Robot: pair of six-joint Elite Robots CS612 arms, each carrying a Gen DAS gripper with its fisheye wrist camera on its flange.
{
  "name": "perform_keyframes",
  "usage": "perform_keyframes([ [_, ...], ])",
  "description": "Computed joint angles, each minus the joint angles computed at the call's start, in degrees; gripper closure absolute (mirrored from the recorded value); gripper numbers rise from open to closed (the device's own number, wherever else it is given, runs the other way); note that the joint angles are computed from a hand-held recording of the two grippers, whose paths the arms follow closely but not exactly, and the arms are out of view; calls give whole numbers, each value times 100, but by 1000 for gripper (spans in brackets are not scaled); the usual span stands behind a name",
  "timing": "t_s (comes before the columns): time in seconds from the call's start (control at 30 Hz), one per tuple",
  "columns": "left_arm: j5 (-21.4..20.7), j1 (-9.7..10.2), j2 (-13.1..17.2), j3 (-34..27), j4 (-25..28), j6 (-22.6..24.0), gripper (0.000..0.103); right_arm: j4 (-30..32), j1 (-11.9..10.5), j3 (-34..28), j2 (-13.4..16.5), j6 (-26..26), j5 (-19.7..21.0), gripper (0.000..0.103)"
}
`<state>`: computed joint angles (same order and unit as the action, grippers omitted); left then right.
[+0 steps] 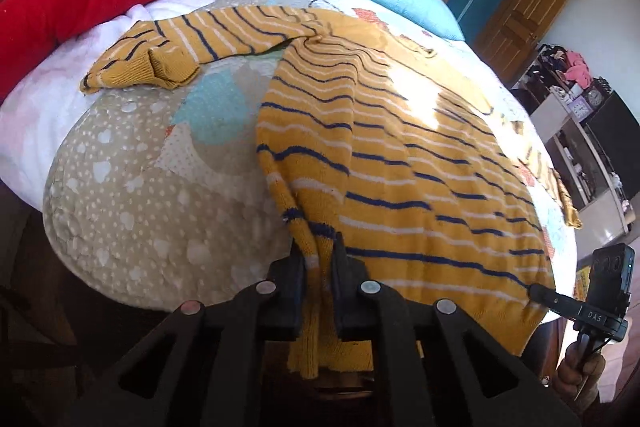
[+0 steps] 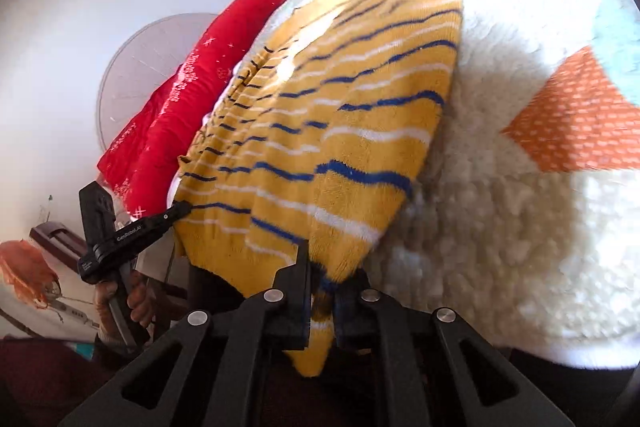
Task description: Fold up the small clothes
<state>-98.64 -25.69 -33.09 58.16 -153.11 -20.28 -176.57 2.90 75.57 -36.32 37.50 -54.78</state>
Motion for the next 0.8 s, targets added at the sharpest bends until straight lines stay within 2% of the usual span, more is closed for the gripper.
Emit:
perform_keyframes([
  [0.1, -89, -25, -107, 210, -42, -88, 93, 89, -24, 314, -232, -176, -83, 95],
  [0.2, -94, -20, 13, 34, 363, -213, 93, 393, -39, 337, -242, -216, -84, 94],
  [0.27, -289, 51, 45, 19, 473, -461, 91, 679, -76, 322, -263, -252, -5, 92],
  [0.33, -461, 126, 42, 64, 338, -635, 89, 815, -83, 435, -381, -397, -347, 91],
  [0.37, -394, 137, 1, 145, 217, -661, 87, 715, -104, 544, -460, -406, -580, 89],
  [0.43, -134, 138, -79, 244, 76, -604, 81, 300, -174, 727, -582, -103, -1140, 64],
  [0.47, -20, 132, -113, 275, 22, -571, 74, 116, -222, 819, -632, 129, -1467, 41],
  [0.5, 112, 123, -157, 318, -65, -551, 71, -38, -272, 887, -670, 353, -1812, 39],
  [0.57, 399, 86, -196, 340, -270, -522, 56, -258, -382, 993, -715, 677, -2489, 39],
  [0.67, 630, 61, -191, 269, -385, -489, 51, 65, -487, 912, -689, 1079, -3721, 39],
  [0.7, 633, 63, -172, 216, -370, -462, 51, 325, -503, 834, -671, 1100, -4066, 39],
  [0.77, 683, 57, -139, 113, -285, -406, 50, 1353, -433, 494, -611, 974, -5108, 39],
  [0.8, 725, 51, -123, 69, -260, -378, 50, 1640, -404, 348, -554, 873, -5517, 39],
])
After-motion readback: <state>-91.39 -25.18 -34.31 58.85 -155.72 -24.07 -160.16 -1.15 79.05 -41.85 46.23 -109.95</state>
